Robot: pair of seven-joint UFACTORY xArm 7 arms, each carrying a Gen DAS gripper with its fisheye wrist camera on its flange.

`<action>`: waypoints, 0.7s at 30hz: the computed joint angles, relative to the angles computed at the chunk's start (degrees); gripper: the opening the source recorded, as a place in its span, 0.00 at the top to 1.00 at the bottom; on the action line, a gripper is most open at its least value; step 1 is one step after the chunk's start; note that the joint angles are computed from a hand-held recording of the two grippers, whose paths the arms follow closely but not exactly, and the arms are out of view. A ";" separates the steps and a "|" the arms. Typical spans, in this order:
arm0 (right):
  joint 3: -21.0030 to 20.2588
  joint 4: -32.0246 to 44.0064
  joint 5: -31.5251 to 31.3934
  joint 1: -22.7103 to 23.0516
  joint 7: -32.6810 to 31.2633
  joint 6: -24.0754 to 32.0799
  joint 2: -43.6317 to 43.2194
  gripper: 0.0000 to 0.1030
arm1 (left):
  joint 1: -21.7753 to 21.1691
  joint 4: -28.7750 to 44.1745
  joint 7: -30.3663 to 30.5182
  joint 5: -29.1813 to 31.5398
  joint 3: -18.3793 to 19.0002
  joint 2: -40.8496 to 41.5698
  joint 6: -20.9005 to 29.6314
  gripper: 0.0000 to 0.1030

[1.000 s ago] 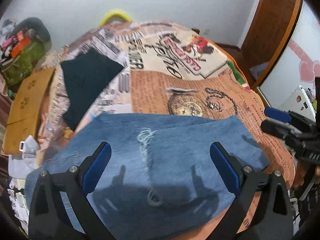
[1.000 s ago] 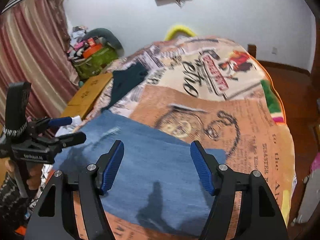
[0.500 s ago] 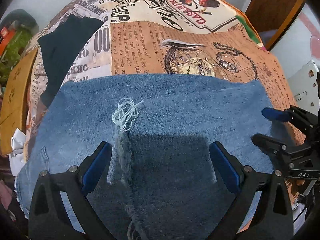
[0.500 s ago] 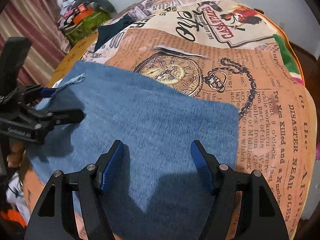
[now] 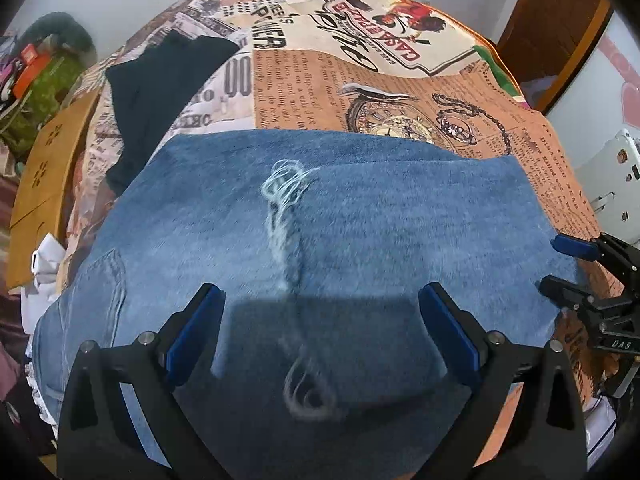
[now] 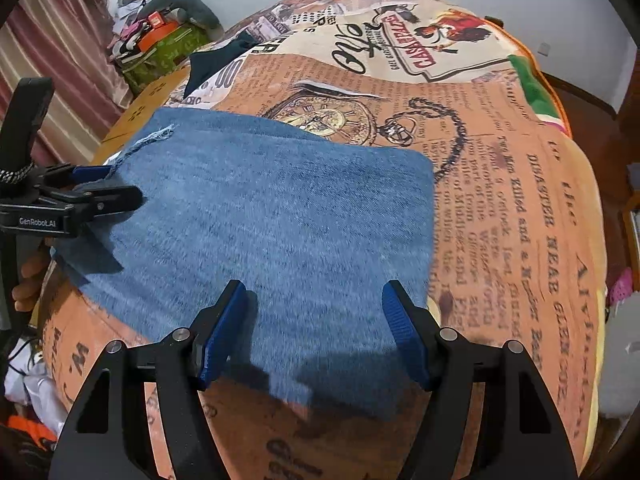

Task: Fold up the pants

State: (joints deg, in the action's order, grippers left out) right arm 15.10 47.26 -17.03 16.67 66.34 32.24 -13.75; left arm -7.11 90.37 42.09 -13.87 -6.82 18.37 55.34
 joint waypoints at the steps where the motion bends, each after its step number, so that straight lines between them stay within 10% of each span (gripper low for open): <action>1: 0.25 -0.07 -0.47 -0.15 0.67 0.08 -0.16 0.35 | 0.34 -0.76 0.36 -0.43 0.04 -0.62 -0.37 0.02; 21: 2.58 13.22 -14.18 -0.37 9.09 5.24 5.08 0.33 | 8.56 -2.10 5.66 -14.80 2.46 -6.28 -10.67 0.03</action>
